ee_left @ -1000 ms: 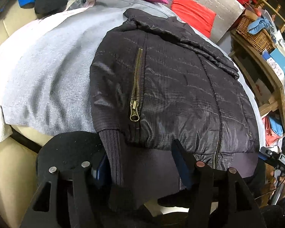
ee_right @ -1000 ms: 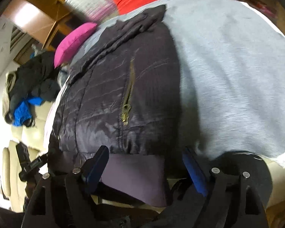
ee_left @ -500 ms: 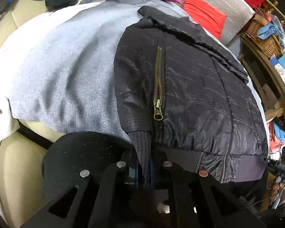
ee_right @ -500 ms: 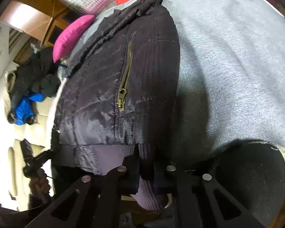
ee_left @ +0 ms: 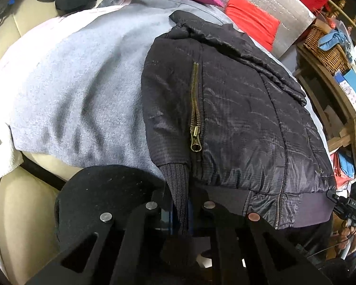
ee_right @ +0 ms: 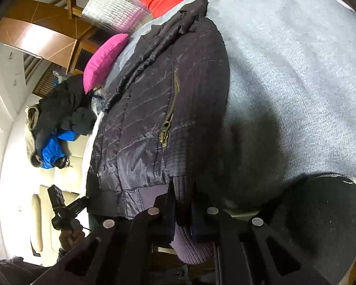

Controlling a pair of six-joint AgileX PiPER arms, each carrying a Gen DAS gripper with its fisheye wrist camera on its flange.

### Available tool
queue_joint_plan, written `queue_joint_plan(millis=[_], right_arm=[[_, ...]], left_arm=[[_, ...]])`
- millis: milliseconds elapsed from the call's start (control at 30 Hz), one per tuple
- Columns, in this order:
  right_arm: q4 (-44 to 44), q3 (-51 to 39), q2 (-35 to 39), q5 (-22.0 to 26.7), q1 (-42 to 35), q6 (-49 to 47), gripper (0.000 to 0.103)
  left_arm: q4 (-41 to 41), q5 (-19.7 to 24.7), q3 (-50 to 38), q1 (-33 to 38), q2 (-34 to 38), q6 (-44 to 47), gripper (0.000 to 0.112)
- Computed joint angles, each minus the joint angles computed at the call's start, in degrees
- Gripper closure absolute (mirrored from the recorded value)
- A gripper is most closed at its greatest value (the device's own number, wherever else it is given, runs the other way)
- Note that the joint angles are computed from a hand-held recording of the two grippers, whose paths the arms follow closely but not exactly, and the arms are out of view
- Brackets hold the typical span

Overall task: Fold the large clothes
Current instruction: 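Carry the held hem over the jacket body toward the collar with both grippers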

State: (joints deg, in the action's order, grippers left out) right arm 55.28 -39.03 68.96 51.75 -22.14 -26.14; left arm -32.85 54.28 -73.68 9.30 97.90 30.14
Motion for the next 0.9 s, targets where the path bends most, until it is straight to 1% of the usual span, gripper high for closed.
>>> queue_joint_plan(millis=[100, 233, 300, 467, 633, 900], right_arm=[[0.8, 0.3, 0.3, 0.3, -0.6, -0.8, 0.093], [3.6, 0.5, -0.7, 2.1, -2.6, -3.1, 0.093], [4.5, 0.3, -1.2, 3.0, -3.5, -3.9, 0.093], [6.0, -0.6, -1.8, 5.3, -5.8, -5.6, 0.094], [7.0, -1.8, -2.4, 6.6, -7.0, -6.4, 0.094], [7.0, -2.2, -2.5, 5.5, -6.1, -5.3, 0.094]], left_arm=[[-1.5, 1.1, -0.2, 1.2, 0.1, 0.4, 0.104], [-5.1, 4.1, -1.0, 3.8, -0.7, 3.3, 0.104], [-8.2, 6.4, -2.1, 5.8, -0.8, 4.8, 0.104], [-11.7, 10.0, -5.1, 8.5, -0.5, 5.5, 0.104], [-13.1, 11.1, -7.1, 9.1, -0.7, 5.9, 0.104], [-14.1, 11.5, -7.3, 9.7, -0.6, 6.1, 0.104]])
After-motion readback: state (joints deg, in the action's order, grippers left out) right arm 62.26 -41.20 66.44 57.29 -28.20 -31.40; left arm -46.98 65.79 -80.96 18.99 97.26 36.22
